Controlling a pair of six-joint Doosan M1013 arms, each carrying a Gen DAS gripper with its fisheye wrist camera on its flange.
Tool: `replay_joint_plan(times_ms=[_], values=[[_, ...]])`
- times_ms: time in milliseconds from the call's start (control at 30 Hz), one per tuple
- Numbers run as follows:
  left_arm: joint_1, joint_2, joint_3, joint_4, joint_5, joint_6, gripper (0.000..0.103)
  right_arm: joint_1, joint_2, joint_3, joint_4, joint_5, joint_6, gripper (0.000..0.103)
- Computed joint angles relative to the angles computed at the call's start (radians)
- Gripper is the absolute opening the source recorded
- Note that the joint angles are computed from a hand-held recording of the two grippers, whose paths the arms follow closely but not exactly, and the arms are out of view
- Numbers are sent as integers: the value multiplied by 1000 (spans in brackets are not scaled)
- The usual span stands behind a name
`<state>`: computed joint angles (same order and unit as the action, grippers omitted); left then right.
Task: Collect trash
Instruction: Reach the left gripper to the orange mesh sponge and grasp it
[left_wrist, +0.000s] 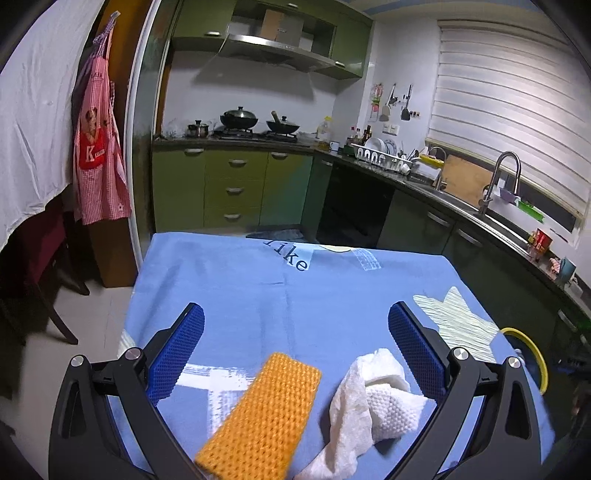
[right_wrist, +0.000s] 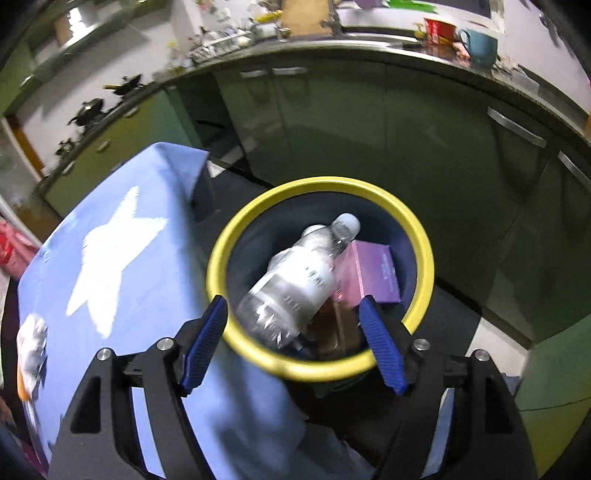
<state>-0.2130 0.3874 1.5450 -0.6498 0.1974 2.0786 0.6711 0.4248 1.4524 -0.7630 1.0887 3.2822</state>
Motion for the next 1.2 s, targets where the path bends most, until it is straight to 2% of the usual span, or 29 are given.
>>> replay_joint_plan(times_ms=[100,200,367,433,500,567,767,900,1200], values=[[23,-12,-17,-59,84,72,98,27,0,0,-20,5,-10,72],[39,-16,-45,-50,175,77,98,41,2,-4,-27,-14,-21,74],[50,27,-122,-57,440,71,97,66,9,-19,-66,-21,-36,75],[38,48,-143,6,500,27,90,70,7,-17,-73,-47,-36,75],[26,66,-158,69,545,-15,79,70,6,-15,-70,-62,-47,75],[16,80,-170,126,577,-55,74,71,7,-14,-65,-72,-52,75],[5,108,-213,327,629,-148,74,64,4,3,-45,-113,-53,75],[-1,140,-263,458,716,-158,74,58,2,14,-37,-131,-46,75],[2,185,-312,455,824,-87,74,54,11,5,-13,-148,-74,77]])
